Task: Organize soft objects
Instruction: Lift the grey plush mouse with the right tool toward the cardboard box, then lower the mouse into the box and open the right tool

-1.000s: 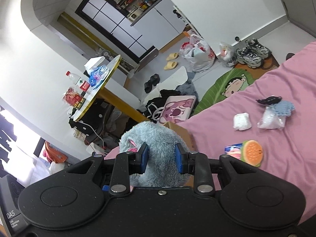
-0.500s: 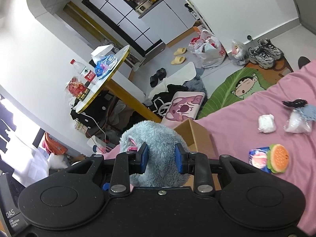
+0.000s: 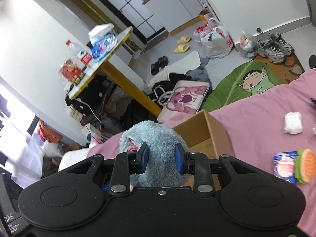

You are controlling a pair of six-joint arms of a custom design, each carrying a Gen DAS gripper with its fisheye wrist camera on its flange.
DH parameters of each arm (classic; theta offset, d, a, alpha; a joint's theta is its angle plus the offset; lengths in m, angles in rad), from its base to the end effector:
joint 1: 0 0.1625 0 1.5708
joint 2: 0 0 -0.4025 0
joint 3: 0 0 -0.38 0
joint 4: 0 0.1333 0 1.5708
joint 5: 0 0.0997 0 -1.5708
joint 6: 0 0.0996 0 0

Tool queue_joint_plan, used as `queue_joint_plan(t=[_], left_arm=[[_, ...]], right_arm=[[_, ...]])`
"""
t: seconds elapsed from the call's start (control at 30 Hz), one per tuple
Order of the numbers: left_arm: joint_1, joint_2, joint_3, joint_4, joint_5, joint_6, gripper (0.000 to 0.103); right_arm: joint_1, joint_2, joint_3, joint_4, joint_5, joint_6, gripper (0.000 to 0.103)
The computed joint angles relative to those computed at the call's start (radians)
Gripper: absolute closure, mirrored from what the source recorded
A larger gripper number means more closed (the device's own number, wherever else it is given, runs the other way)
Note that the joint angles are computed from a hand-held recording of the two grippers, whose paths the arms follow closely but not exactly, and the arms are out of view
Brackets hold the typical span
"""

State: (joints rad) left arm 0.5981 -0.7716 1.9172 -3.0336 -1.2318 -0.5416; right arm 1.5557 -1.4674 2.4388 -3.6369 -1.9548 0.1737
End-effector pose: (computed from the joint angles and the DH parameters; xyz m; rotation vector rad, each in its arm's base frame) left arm -0.3768 -0.4581 0.0388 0.5671 2.9781 -0.7085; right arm 0.0902 -0.3851 0.2954 -0.5192 -2.4084 1.5241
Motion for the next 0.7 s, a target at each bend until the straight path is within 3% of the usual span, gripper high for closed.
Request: queue_joint_plan(t=[0.13, 0.23, 0.7], left_arm=[[0.036, 0.024, -0.019, 0.007, 0.009, 0.011, 0.078], [0.074, 0.053, -0.042, 0.006, -0.028, 0.010, 0.078], [0.104, 0.151, -0.133, 0.096, 0.080, 0.056, 0.082]], right_arm=[[-0.016, 0.056, -0.033, -0.001, -0.005, -0.009, 0.075], [-0.042, 0.079, -0.048, 0.015, 0.005, -0.004, 0.075], [-0.083, 0.154, -0.138, 0.120, -0.005, 0.007, 0.075]])
